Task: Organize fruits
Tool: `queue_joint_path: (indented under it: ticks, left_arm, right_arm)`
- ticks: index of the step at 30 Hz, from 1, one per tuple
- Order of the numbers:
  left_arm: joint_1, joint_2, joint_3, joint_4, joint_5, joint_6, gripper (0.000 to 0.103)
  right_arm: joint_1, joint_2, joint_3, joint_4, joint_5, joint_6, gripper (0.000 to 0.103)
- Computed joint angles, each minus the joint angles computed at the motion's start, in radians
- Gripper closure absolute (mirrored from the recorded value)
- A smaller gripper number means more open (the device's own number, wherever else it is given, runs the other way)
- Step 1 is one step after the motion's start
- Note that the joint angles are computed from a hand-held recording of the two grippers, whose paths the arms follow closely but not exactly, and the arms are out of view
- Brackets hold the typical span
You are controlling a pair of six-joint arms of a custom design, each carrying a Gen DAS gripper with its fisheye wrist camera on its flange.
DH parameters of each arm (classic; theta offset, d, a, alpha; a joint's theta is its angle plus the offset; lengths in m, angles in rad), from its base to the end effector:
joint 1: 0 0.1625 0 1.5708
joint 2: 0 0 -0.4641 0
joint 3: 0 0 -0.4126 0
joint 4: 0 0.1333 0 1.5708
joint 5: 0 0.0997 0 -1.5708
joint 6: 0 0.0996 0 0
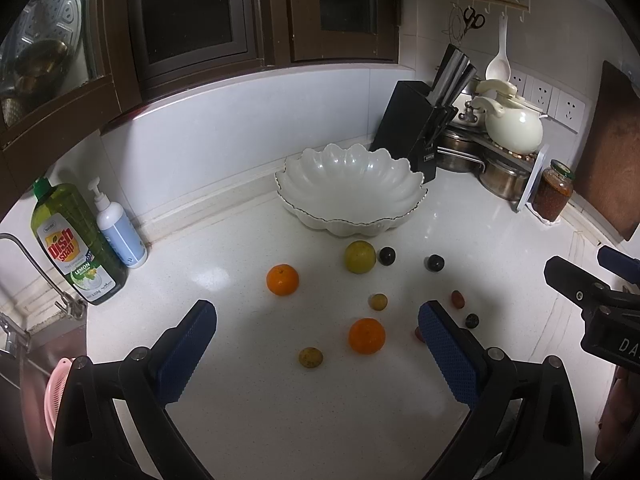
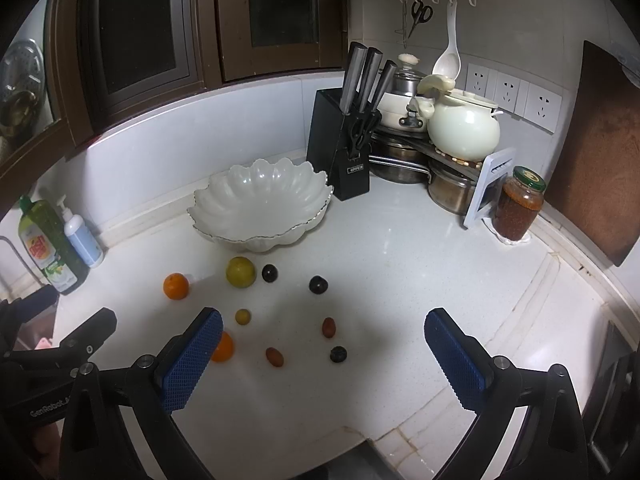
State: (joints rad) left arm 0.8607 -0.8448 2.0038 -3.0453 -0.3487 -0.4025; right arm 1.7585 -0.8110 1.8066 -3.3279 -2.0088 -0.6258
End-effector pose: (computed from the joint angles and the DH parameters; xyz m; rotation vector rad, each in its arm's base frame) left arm -0.2051 -0.5867 0.1300 0.0876 2.0445 -1.0270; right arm 0.2161 -0.6496 0.1563 0.7641 -2.3222 0.8337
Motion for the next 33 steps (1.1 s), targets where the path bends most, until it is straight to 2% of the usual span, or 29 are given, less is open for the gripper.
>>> queue_joint_path:
  ticks: [33]
  left_arm:
    - [0.005, 0.000, -0.008, 0.054, 0.015, -0.024, 0.000]
  right_arm:
    - [-0.005, 0.003, -0.011, 0.027, 0.005, 0.015, 0.001]
